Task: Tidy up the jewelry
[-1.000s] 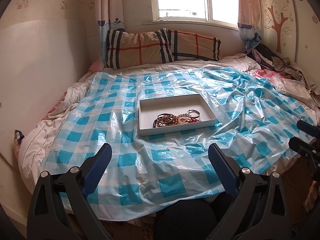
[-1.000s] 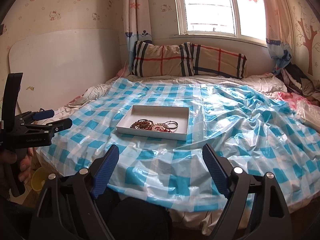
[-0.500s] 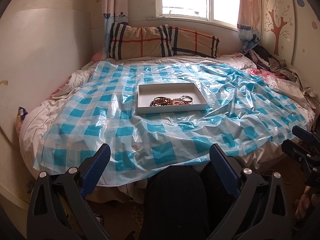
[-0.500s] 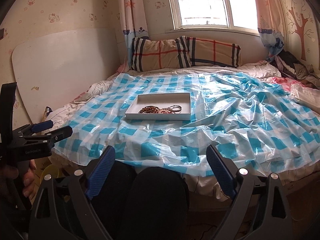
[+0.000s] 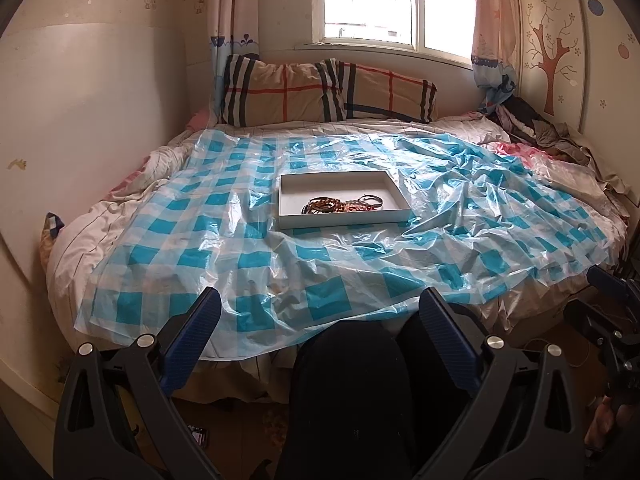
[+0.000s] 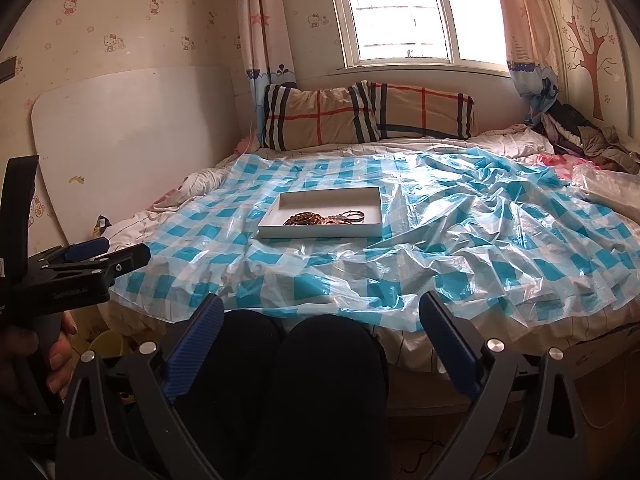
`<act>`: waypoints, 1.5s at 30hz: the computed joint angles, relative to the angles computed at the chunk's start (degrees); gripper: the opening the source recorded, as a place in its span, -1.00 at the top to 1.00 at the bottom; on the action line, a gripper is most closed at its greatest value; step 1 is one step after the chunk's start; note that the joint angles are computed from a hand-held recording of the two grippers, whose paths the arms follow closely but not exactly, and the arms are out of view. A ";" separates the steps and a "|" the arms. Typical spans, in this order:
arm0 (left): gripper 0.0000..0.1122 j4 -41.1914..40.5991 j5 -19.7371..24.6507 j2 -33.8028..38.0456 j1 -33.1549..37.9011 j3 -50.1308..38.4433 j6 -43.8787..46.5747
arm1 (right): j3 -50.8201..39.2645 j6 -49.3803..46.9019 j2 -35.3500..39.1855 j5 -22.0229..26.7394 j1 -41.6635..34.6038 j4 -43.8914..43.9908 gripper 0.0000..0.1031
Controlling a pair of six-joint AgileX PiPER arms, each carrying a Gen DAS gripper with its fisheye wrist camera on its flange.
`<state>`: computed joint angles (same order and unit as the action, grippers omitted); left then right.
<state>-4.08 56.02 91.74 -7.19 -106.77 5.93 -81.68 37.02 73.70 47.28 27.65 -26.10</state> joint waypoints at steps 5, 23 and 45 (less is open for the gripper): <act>-0.70 0.17 -0.13 -1.38 0.35 1.56 -0.24 | 0.35 1.55 -0.36 0.64 1.32 -1.97 -0.85; -0.70 -1.42 -0.28 -2.90 2.19 3.65 1.44 | 0.67 3.13 -0.65 1.28 2.32 -3.69 -0.85; -0.70 -1.21 -0.27 -2.81 2.00 3.67 1.32 | 0.49 3.43 -0.50 1.55 2.69 -4.07 -0.85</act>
